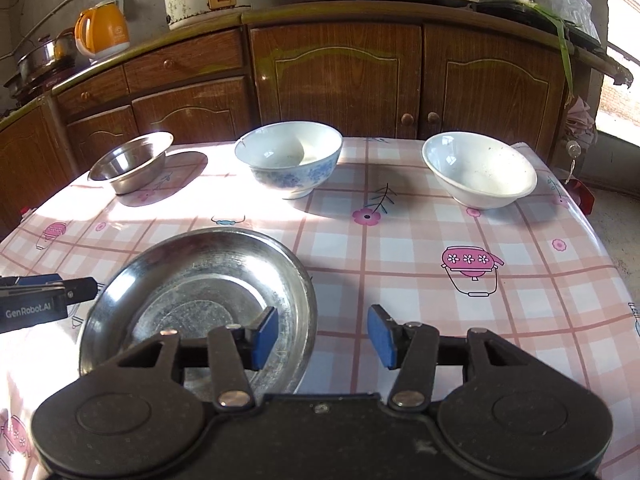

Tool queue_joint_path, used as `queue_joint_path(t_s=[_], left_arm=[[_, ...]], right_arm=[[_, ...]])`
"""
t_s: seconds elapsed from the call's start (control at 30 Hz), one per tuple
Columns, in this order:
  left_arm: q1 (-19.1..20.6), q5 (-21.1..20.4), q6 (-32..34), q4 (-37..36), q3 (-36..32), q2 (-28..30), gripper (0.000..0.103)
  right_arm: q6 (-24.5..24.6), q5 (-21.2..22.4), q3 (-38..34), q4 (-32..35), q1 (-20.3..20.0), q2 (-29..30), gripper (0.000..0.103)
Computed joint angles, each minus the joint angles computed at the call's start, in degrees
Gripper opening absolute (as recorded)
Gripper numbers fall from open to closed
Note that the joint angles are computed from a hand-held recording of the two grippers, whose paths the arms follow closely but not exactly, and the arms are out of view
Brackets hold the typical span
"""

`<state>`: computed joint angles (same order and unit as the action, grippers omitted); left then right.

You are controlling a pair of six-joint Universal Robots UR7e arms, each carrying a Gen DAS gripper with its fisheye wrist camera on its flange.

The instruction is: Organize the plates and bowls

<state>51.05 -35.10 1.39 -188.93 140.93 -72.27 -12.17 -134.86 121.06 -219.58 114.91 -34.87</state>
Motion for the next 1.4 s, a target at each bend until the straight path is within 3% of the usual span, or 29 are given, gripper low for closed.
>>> queue_joint_path(t_s=[0.4,0.83,1.1,1.4], left_arm=[[-6.2,3.8,-6.6,11.2,3.4,-9.9,0.064],[-8.4,5.6,-9.8,20.5,2.9,-16.7,0.064],[-5.9,5.5,-5.8,17.4,2.2,-17.0,0.064],[-2.0,4.3,3.0,7.9,-0.5,-14.1,0.064]], right_arm=[[3.1,0.8,0.1,6.2,5.8,-2.8,0.068],[5.3,1.2,-2.6,13.0,9.6,-4.1,0.068],[5.4,2.0,-4.9,14.3,10.2,-2.8,0.069],[6.4,3.5,-9.4,17.3,9.8,-0.1,0.069]])
